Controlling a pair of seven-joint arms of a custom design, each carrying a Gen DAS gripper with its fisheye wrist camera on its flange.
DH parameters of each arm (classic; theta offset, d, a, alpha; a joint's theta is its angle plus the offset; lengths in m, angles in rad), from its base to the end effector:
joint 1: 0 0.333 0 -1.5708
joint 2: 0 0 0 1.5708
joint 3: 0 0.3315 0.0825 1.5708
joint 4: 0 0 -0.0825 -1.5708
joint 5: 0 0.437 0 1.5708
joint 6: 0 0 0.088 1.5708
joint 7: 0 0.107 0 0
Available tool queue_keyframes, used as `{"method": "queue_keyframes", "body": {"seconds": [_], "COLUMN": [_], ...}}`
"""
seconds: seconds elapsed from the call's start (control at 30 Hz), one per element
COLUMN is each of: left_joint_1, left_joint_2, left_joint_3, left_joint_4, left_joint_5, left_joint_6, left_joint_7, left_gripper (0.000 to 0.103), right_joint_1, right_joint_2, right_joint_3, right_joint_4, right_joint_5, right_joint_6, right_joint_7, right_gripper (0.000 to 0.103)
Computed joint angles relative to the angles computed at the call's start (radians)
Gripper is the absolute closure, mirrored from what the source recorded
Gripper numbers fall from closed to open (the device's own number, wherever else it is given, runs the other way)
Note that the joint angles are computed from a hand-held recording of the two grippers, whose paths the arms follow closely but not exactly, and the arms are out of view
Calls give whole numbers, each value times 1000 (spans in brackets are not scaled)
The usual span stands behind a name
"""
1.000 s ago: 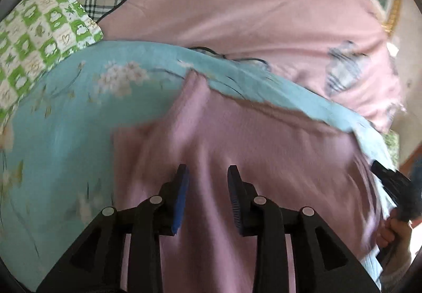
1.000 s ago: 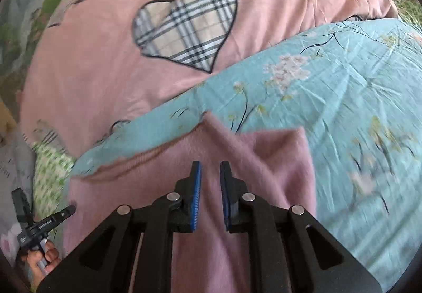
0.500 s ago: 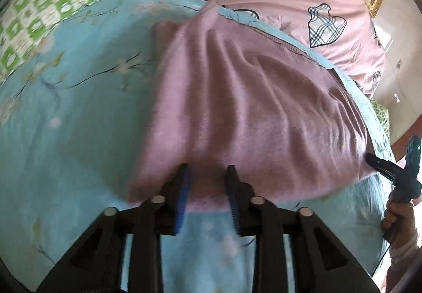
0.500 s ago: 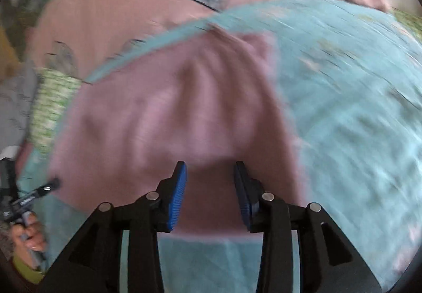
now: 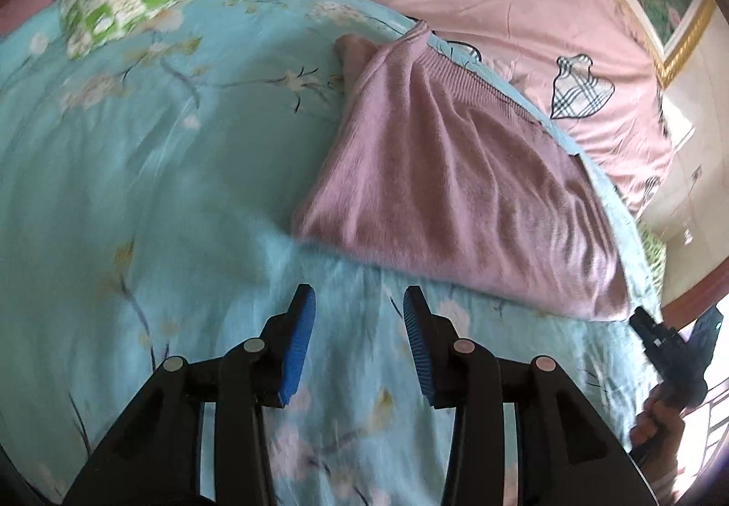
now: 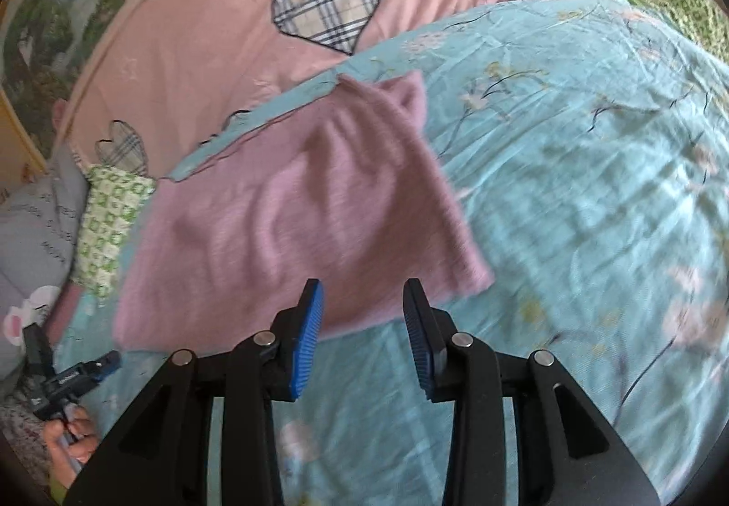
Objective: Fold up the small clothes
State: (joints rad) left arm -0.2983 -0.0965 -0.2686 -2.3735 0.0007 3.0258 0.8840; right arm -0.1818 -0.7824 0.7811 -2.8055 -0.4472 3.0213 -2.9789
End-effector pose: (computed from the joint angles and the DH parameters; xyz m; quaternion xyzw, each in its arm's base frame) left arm 0.4831 -0.3097 0.4296 -0.6939 0.6212 -0.3576 0.0696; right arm 0.3398 0.2518 0.4198 -0.3942 0.7876 -0.2268 0.4157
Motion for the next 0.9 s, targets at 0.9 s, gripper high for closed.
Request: {"method": "queue_keyframes", "body": {"seconds": [0.9], "left_joint_1": [-70], "left_joint_2": [161], "left_joint_3": [-30], "left_joint_4": [146], "left_joint_5": [-689], "left_joint_6": [111], "left_joint_7": [440], "left_gripper": [40], "right_joint_1": [-67], "right_joint_2": [33], "right_joint_3": [203], "right_joint_4": [38], "right_joint_5": [213], "right_joint_6": [172], "right_joint_7": [-48], "right_gripper": [59]}}
